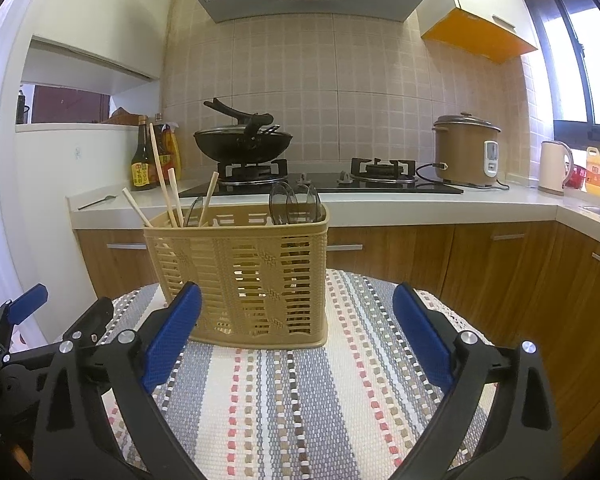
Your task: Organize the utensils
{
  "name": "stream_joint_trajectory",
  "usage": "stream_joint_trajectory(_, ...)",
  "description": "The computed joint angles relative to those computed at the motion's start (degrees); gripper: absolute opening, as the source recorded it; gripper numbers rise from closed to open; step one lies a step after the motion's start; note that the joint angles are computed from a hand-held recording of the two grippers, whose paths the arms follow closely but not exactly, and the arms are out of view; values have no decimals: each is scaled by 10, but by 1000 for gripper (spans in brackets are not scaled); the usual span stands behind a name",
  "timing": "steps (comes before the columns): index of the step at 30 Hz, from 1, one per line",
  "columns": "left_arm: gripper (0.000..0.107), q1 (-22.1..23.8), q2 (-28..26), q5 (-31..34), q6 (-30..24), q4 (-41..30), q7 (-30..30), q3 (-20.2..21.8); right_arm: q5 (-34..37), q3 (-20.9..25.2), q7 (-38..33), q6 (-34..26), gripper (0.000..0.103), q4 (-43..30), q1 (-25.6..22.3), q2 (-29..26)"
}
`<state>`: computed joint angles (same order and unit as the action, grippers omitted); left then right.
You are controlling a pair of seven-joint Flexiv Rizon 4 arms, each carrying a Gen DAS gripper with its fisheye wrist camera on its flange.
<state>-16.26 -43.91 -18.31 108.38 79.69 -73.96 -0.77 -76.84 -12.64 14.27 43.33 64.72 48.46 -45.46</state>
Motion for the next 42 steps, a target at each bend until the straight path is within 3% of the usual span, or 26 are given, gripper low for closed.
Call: stream_joint_trajectory(42,95,-9,0,-2,-10,-1,-2,12,10,0,-17,5,95,-7,0,-6)
